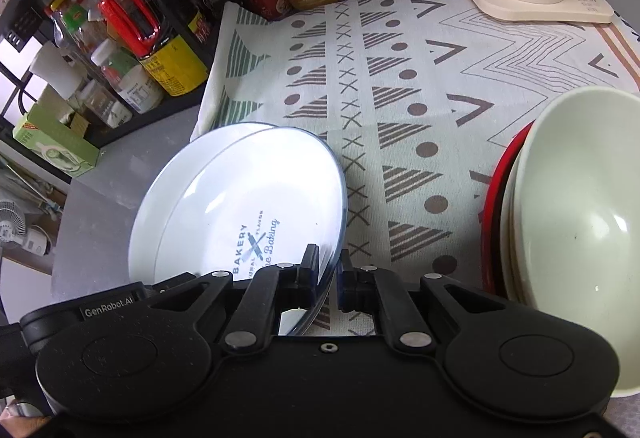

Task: Organize plates and bowls
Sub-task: 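Lower the BAKERY plate onto the Sweet plate and open both grippers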

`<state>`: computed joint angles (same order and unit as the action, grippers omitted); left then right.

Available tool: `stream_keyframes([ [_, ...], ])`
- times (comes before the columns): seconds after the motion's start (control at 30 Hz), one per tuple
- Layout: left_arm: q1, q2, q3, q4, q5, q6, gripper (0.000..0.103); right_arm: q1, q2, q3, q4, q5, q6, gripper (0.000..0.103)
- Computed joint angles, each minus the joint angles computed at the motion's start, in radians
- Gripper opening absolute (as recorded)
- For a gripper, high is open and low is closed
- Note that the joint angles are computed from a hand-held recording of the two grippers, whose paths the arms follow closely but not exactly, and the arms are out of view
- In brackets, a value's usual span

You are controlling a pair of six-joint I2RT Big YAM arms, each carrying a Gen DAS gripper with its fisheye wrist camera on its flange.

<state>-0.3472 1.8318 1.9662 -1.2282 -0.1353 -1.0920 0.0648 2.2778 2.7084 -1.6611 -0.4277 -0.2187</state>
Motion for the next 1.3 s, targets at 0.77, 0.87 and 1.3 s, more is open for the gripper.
stream_keyframes([
  [0.77,0.035,-0.007,0.023,-0.090,-0.087,-0.001,0.050,0.030,-0.050,-0.125,0.098,0.073,-0.006,0.012],
  [0.87,0.039,-0.017,-0.003,-0.060,-0.075,-0.018,0.049,0.033,-0.051,-0.132,0.104,0.082,-0.012,0.013],
  [1.3,0.038,-0.052,-0.069,0.028,-0.090,-0.037,0.030,0.051,-0.027,-0.106,0.080,0.115,-0.013,0.023],
])
